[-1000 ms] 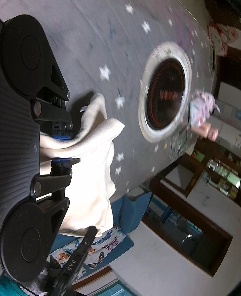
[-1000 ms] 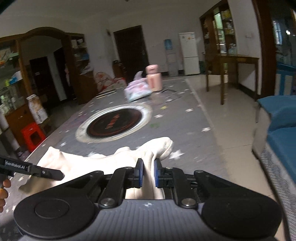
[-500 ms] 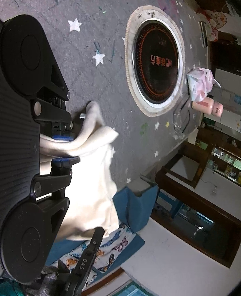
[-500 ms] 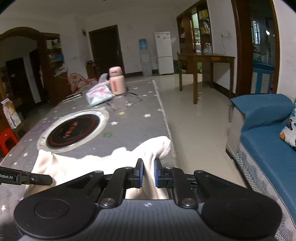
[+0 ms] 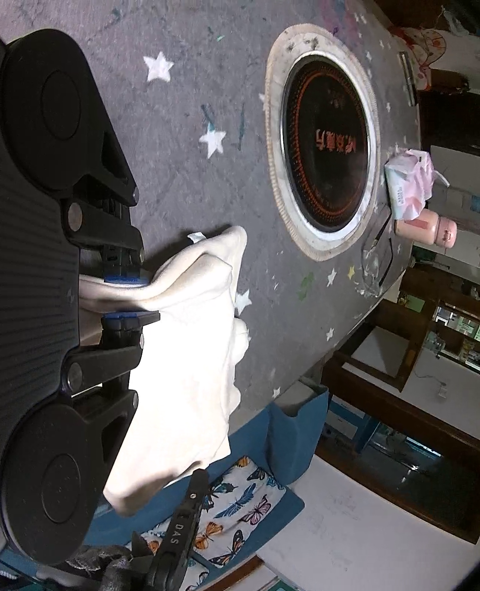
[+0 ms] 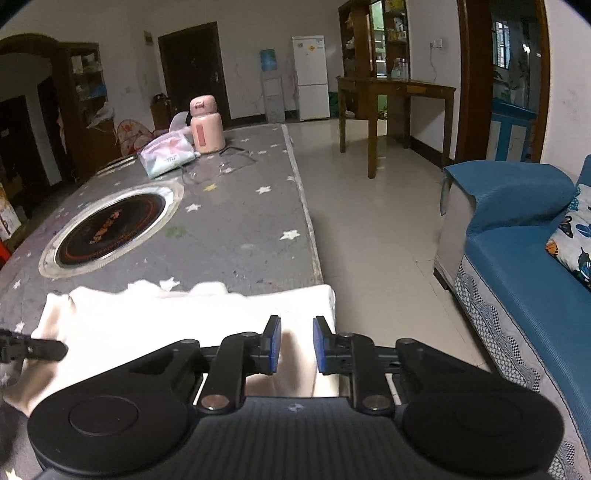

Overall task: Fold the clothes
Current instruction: 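Lift the gripped edge with both grippers and fold it over the body, then lower the folded edge onto the sweatshirt and open both grippers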

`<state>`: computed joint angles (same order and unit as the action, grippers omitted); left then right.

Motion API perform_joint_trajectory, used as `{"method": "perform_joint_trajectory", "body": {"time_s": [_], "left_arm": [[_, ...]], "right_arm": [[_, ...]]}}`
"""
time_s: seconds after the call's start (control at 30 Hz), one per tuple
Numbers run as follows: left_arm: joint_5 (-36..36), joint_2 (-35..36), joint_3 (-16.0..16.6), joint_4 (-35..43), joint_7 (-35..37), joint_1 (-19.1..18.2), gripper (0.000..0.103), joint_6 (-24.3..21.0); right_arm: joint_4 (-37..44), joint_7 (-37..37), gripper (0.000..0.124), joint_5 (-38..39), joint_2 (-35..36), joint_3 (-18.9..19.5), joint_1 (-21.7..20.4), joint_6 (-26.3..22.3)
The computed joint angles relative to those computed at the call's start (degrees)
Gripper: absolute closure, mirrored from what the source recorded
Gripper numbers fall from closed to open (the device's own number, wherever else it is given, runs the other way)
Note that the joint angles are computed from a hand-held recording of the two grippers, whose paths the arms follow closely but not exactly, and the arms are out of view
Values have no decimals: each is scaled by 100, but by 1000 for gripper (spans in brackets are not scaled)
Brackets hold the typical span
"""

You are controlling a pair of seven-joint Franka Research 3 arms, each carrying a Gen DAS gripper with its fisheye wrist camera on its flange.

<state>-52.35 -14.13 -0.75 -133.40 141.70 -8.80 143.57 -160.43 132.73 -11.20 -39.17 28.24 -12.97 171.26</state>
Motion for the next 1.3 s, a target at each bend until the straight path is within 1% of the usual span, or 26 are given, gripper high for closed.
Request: {"method": "perform_joint_trajectory", "body": {"time_s": [0.1, 0.17, 0.27, 0.3, 0.4, 0.5, 0.63, 0.67, 0.73, 0.9, 0.97, 1.03, 1.3], "left_arm": [[123, 28, -13, 30, -40, 29, 88, 105], [147, 93, 36, 119, -62, 59, 87, -40], [183, 123, 33, 164, -102, 136, 75, -116], [184, 107, 31, 160, -90, 151, 75, -110], [88, -2, 53, 118, 66, 150, 76, -64], [-13, -131, 87, 59, 224, 110, 77, 47], [-102, -217, 133, -15, 318, 64, 77, 329], [-68, -210, 146, -13, 269, 69, 79, 350], [9, -206, 183, 1, 182, 80, 80, 303], [-153, -286, 274, 4, 369, -1, 80, -43], [-214, -256, 241, 37, 439, -40, 80, -149], [-195, -183, 151, 85, 433, -60, 80, -144], [-110, 304, -66, 485, 30, 34, 78, -172]], "right_arm": [[-1, -49, 106, -14, 45, -28, 63, -43], [-15, -17, 106, -24, 19, -5, 68, -30], [-60, 38, 106, -53, -113, 69, 46, 22], [-86, 14, 106, -36, -158, 30, 104, 54], [-210, -161, 106, 97, -288, -179, 426, 150], [-387, -452, 106, 280, -456, -412, 896, 108], [-552, -639, 106, 495, -565, -477, 1204, 1], [-584, -645, 106, 530, -564, -458, 1205, -28], [-638, -632, 106, 585, -576, -428, 1205, -63], [-589, -645, 105, 573, -734, -342, 1173, -90], [-534, -731, 105, 580, -673, -388, 1232, -63], [-474, -804, 105, 599, -572, -419, 1266, -34], [-205, -1101, 104, 748, -132, -654, 1244, 166]]}}
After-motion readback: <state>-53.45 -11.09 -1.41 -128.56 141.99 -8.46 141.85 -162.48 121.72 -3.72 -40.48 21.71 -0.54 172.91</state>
